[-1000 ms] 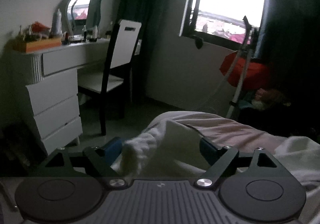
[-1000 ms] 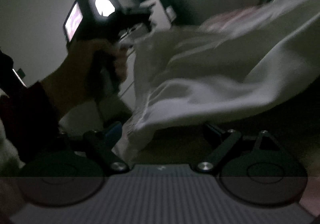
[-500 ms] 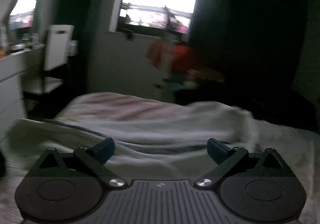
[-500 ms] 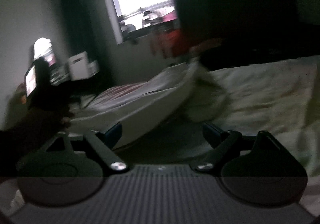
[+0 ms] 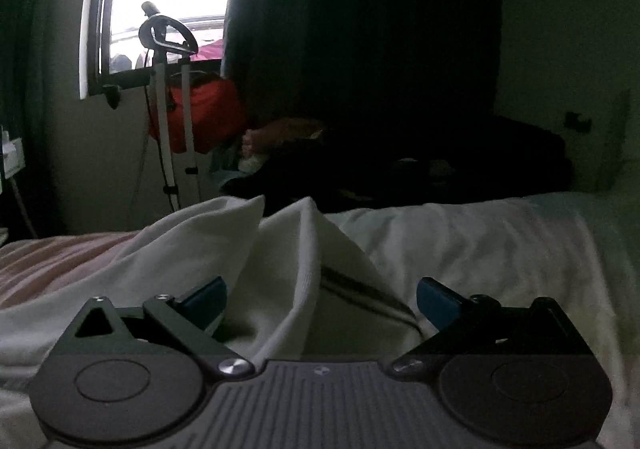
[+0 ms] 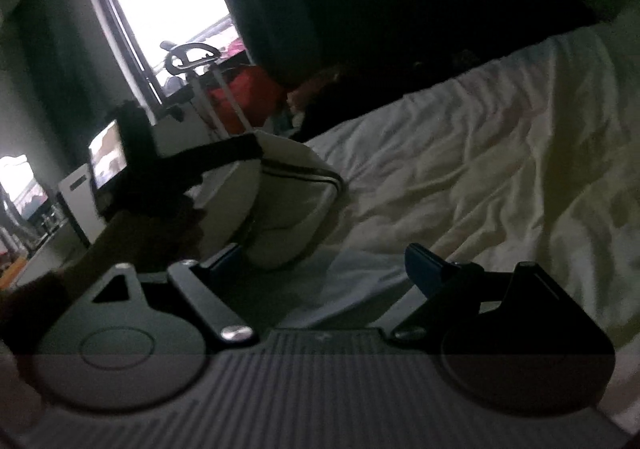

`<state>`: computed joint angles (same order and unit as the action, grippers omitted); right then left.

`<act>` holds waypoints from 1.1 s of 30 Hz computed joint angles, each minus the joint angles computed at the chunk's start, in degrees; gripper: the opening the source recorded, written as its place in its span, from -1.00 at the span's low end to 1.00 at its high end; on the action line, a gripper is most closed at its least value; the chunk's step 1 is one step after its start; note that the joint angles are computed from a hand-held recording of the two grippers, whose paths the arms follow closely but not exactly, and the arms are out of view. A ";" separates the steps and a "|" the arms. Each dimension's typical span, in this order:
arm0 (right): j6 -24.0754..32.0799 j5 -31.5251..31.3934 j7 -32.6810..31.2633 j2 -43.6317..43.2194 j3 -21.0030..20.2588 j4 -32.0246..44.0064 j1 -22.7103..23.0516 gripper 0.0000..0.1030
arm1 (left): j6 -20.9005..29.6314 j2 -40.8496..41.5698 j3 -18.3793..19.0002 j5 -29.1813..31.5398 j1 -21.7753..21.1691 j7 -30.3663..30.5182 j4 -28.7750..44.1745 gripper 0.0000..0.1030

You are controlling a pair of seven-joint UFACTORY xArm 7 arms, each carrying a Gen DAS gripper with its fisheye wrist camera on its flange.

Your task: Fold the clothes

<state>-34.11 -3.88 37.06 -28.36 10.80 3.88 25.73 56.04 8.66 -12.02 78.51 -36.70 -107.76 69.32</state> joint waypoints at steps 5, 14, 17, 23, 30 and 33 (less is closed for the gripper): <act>-4.12 -1.38 -1.04 9.78 -1.49 3.72 -1.51 0.73 | 1.25 8.06 2.83 -2.20 0.02 8.72 8.45 0.28; -9.25 -4.43 2.42 11.62 -2.32 2.80 -2.27 0.73 | 4.32 1.40 2.28 -1.41 -3.85 8.99 2.58 -0.93; -11.34 -5.42 3.99 9.84 -3.07 1.11 -2.09 0.73 | 6.03 -5.29 -1.16 -0.84 -4.18 7.88 -2.42 -0.93; -17.68 -20.45 18.42 7.85 -14.31 -1.69 -1.40 0.76 | 9.27 -19.79 -10.67 -4.62 -5.76 7.81 -12.54 -0.94; -47.31 -39.98 43.55 28.34 -22.35 -0.01 -2.83 0.77 | 17.05 -31.17 -25.10 -13.37 -9.04 -1.36 -22.12 -0.93; -55.01 -33.67 46.85 34.63 -16.57 -0.49 -1.50 0.77 | 21.86 -33.91 -31.28 -16.82 -8.90 -6.56 -24.55 -0.93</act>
